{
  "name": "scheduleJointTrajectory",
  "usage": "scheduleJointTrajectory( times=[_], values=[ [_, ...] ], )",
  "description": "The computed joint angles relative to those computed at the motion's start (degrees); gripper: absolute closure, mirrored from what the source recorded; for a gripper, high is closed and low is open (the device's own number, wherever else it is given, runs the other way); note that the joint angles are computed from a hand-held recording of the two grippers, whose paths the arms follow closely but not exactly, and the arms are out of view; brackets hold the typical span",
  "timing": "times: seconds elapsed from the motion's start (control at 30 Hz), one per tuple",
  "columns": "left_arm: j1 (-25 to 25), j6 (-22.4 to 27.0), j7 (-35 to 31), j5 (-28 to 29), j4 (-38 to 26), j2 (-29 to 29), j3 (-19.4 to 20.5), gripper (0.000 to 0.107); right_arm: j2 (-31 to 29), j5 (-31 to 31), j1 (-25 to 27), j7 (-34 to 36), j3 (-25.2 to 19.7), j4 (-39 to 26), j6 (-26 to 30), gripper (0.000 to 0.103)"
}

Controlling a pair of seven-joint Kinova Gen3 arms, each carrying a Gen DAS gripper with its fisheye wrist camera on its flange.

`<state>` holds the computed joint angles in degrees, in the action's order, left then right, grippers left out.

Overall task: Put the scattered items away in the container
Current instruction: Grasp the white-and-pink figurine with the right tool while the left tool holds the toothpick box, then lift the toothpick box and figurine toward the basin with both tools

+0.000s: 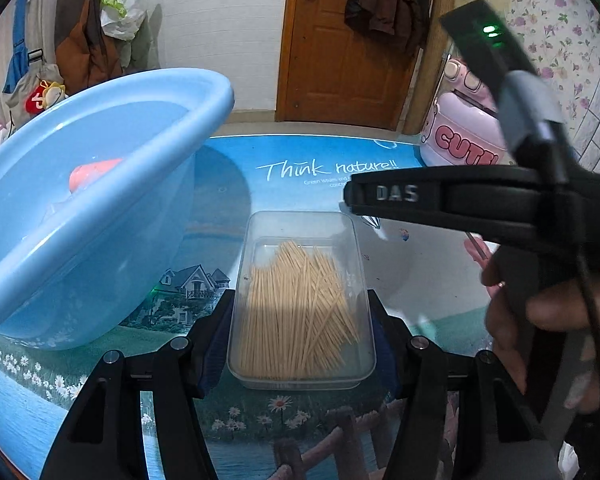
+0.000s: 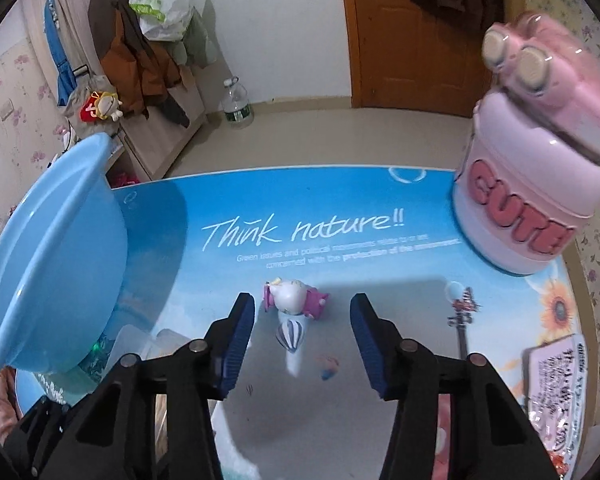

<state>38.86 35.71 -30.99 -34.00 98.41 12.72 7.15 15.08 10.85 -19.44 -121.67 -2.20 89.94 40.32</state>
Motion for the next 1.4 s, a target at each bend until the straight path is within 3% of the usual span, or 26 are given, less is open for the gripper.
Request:
scheduleJointTrajectory(
  times=[0.23,0.33,0.63,0.87,1.13,1.4],
  values=[
    [-0.94,-1.01,-0.96,1.07,0.76,-0.67,0.27,0.049,2.08,2.09,-1.51,-0.83,0.73,-2.49,2.03,0.054],
    [-1.08,-1.11,-1.22,1.27,0.85,-0.8,0.3,0.049,2.31,3.39,-2.18,-1.22,0.89,-2.83,2.52,0.066],
    [-1.58,-0.36,-1.46,2.16,0.87,-1.27,0.53,0.049,-1.36,2.27,-1.37,-1.43,-0.01,1.78,0.51,0.066],
    [-0.24,1.37,0.94,-0.02,1.12,-1.87,1.04,0.049,-7.75,9.43,-4.3,-9.06,-0.76,9.0,-0.19,0.066],
    [1.37,3.74,3.97,-2.8,1.48,-2.28,1.92,0.049,-16.17,15.87,-3.77,-17.94,-5.99,16.64,1.73,0.066],
    [2.77,6.09,7.28,-5.47,2.63,-4.08,3.89,0.049,-20.12,18.49,-2.67,-24.4,-10.52,20.84,3.1,0.066]
  ],
)
